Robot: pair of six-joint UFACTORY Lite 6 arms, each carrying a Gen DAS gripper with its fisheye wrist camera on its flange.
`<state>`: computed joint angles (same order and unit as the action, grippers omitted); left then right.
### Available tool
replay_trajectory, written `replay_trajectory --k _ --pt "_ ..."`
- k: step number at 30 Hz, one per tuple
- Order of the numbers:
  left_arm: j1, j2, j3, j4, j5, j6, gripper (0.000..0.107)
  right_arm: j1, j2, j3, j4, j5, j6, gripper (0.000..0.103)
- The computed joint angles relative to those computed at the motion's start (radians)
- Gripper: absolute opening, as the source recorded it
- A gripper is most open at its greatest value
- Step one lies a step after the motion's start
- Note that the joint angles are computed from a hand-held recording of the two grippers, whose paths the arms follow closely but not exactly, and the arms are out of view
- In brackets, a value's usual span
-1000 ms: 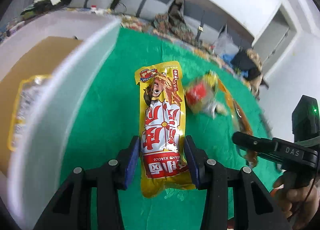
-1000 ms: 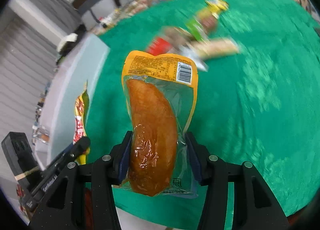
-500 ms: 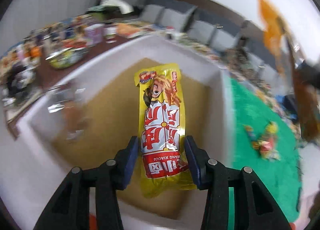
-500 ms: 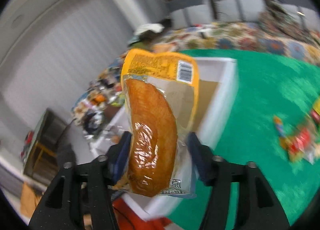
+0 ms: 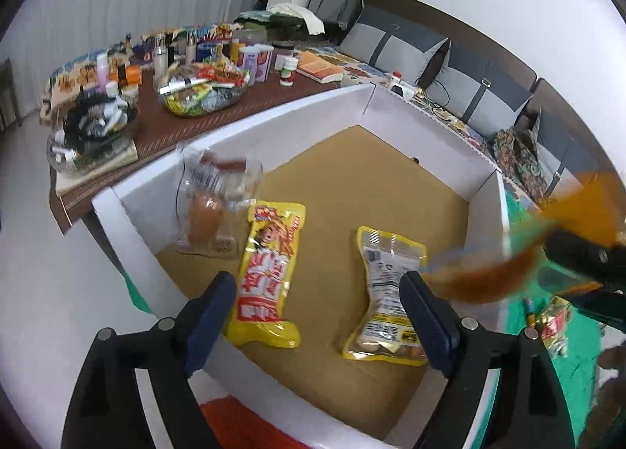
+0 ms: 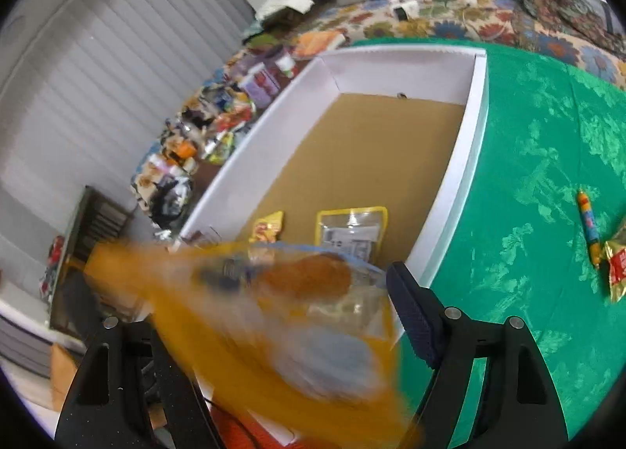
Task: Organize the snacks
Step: 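Carry both packs into the white box and release them from both tools, then return both tools to the bedspread above the remaining snacks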
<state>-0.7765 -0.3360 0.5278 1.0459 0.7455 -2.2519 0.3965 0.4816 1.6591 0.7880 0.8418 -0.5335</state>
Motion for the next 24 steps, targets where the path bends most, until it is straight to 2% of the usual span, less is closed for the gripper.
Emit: replay_trajectory --k 6,9,14,17,20,22,24 --pt "-0.091 -0.046 -0.007 -0.043 0.072 0.005 0.085 0.021 0.131 0.263 0.111 0.093 0.003 0.081" --pt "-0.124 -0.071 -0.014 -0.033 0.101 -0.005 0.087 0.049 0.119 0.309 0.046 0.049 0.028 0.081" --pt "-0.160 -0.031 0.035 0.010 0.120 -0.039 0.088 0.019 -0.054 0.041 -0.052 -0.171 -0.076 0.080" --pt "-0.193 0.053 0.125 0.061 0.081 -0.044 0.088 -0.097 -0.154 -0.213 -0.003 -0.281 -0.243 0.080" --pt "-0.250 0.199 0.272 0.130 0.030 -0.044 0.091 -0.284 -0.209 -0.462 0.054 -0.396 -0.481 0.080" --pt "-0.280 0.331 0.401 0.162 -0.021 -0.009 0.098 -0.419 -0.199 -0.557 0.067 -0.448 -0.607 0.080" --pt "-0.303 0.486 0.553 0.163 -0.079 0.052 0.099 -0.570 -0.165 -0.609 0.092 -0.484 -0.731 0.080"
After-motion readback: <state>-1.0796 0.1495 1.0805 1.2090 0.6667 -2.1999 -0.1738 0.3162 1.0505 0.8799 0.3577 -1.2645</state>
